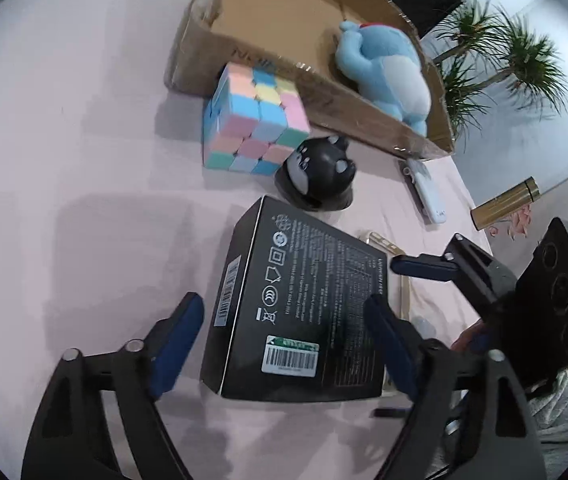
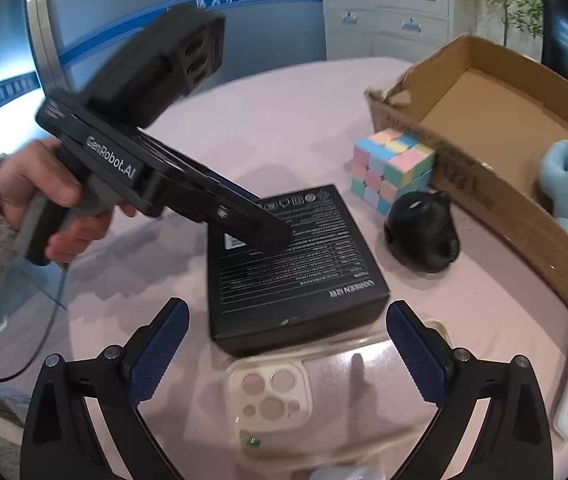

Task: Organize objects
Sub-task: 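Move the left tool to the black product box and grasp it, then lift the black box into the cardboard box and open the left tool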

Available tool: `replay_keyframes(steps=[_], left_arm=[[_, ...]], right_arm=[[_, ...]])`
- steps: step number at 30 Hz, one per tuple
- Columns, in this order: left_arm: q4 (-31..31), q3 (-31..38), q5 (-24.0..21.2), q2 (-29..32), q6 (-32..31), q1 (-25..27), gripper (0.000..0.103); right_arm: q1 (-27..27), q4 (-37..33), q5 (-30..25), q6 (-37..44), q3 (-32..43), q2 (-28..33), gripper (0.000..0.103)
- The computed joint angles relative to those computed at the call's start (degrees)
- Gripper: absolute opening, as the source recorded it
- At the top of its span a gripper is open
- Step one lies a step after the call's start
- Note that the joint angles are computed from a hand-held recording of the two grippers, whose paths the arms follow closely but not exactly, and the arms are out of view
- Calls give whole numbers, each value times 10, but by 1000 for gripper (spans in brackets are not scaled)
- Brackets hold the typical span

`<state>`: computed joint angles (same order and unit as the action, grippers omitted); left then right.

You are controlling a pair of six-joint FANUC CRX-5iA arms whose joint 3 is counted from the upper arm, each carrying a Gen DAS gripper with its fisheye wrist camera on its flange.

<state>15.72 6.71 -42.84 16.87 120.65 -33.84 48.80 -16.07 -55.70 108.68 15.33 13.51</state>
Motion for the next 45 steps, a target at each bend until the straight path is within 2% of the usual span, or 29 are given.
replay_keyframes(steps=[2, 7, 10, 13, 15, 17, 25, 31, 34, 38, 42, 45], left_arm=[[9, 0, 2, 7, -7, 0, 78], [39, -32, 37, -5, -23, 5, 75], [40, -36, 46, -6, -17, 6, 73], [-3, -12, 29, 0, 18, 1, 74], [-26, -9, 28, -4, 35, -2, 73], [-38, -9, 32, -7, 37, -3, 70], [-109, 4, 33, -19, 84, -21, 67], [-157, 20, 39, -30, 116, -35, 67], [-171, 55, 26, -24, 107, -35, 67], [-173, 128, -6, 8, 71, -27, 67], [-171, 221, -52, 55, 26, -19, 67], [-147, 284, -73, 93, -13, -4, 67]], right_arm=[[10, 24, 7, -8, -3, 4, 100], [32, 95, 35, -36, -23, 16, 102], [41, 132, 31, -61, -19, 31, 102], [47, 152, 34, -90, -20, 36, 90], [47, 156, 56, -94, -36, 27, 78], [50, 168, 73, -103, -52, 18, 74], [64, 236, 151, -140, -121, -16, 67], [80, 341, 242, -214, -191, -53, 67], [78, 376, 265, -241, -199, -67, 67], [63, 403, 265, -253, -175, -59, 67], [35, 401, 261, -238, -131, -40, 67], [14, 369, 248, -207, -77, -15, 67]])
